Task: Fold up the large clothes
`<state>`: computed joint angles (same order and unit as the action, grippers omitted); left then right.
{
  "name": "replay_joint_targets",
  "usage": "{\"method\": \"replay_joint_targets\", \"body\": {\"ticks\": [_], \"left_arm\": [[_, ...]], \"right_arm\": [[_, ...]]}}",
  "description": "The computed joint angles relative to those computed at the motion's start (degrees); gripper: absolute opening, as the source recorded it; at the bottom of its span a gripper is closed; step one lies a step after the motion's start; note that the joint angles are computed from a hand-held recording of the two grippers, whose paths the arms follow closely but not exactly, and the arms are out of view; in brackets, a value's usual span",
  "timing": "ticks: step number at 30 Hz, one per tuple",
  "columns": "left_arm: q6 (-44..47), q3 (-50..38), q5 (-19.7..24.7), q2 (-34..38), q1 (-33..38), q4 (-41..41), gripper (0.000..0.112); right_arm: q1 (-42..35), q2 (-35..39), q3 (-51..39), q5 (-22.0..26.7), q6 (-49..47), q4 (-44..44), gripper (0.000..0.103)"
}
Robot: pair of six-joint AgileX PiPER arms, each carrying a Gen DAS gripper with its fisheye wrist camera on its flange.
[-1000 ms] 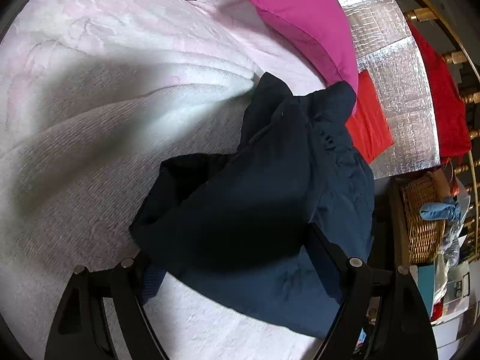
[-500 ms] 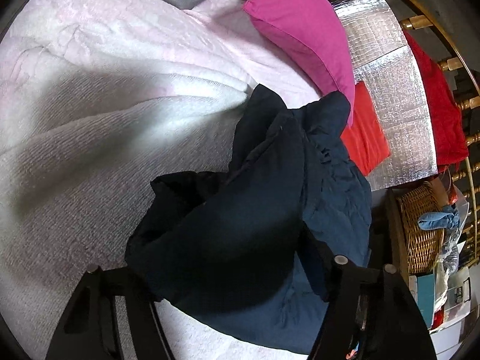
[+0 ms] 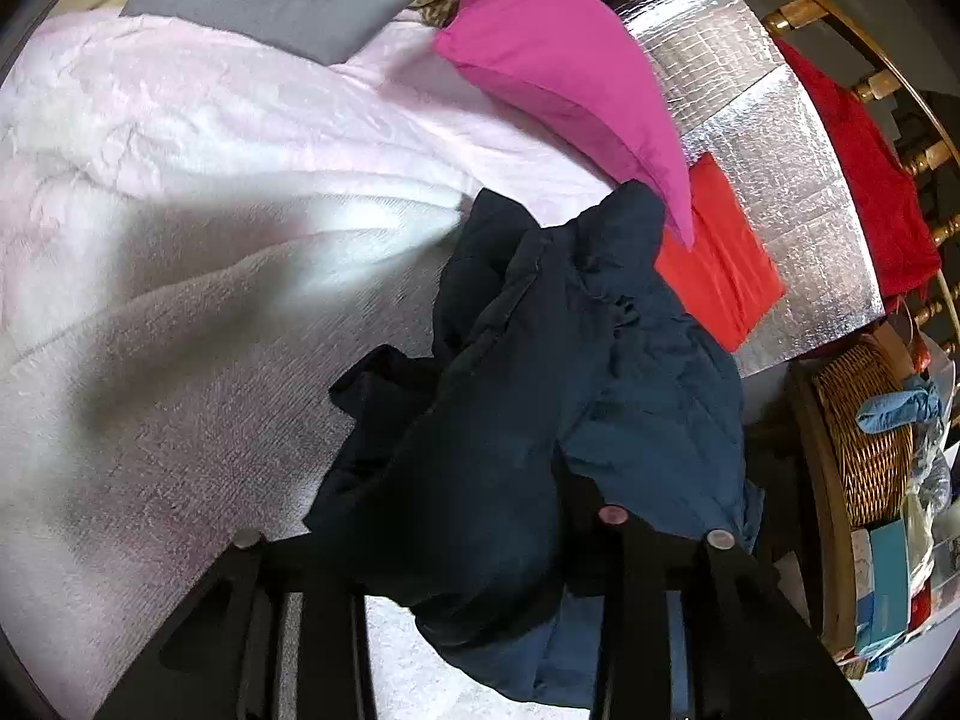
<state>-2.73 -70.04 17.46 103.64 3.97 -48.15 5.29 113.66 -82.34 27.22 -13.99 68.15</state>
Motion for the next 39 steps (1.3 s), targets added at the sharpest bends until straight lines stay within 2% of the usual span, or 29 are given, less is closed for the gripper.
{"method": "replay_joint_targets", "body": {"ticks": [5, 10, 16, 22, 30, 39], "left_arm": [[0.2, 1.4, -0.2, -1.9, -0.4, 0.9, 0.026], [2.7, 4.8, 0.5, -5.5, 0.3, -0.6, 0.024], [1.8, 8.9, 2.7, -9.8, 1.1, 1.0, 0.024], [-0.9, 13.7, 4.4, -15.3, 1.2, 6.6, 0.024], [2.7, 21.8, 4.6, -23.3, 2.4, 5.3, 0.024], [4.0, 28.2, 4.5, -29.4, 4.4, 3.4, 0.024]], "right_arm": [[0.8, -1.2, 0.7, -1.5, 0.9, -2.0, 0.042], [1.5, -3.2, 3.3, -3.0, 0.3, -2.6, 0.04], [1.3, -6.8, 8.9, -3.9, -4.9, 2.7, 0.04], [1.7, -11.5, 15.6, -4.7, -9.9, 5.5, 0.04], [1.8, -17.3, 24.4, -4.3, -17.8, 12.6, 0.04], [1.8, -21.7, 30.3, -3.6, -21.1, 15.1, 0.04]]}}
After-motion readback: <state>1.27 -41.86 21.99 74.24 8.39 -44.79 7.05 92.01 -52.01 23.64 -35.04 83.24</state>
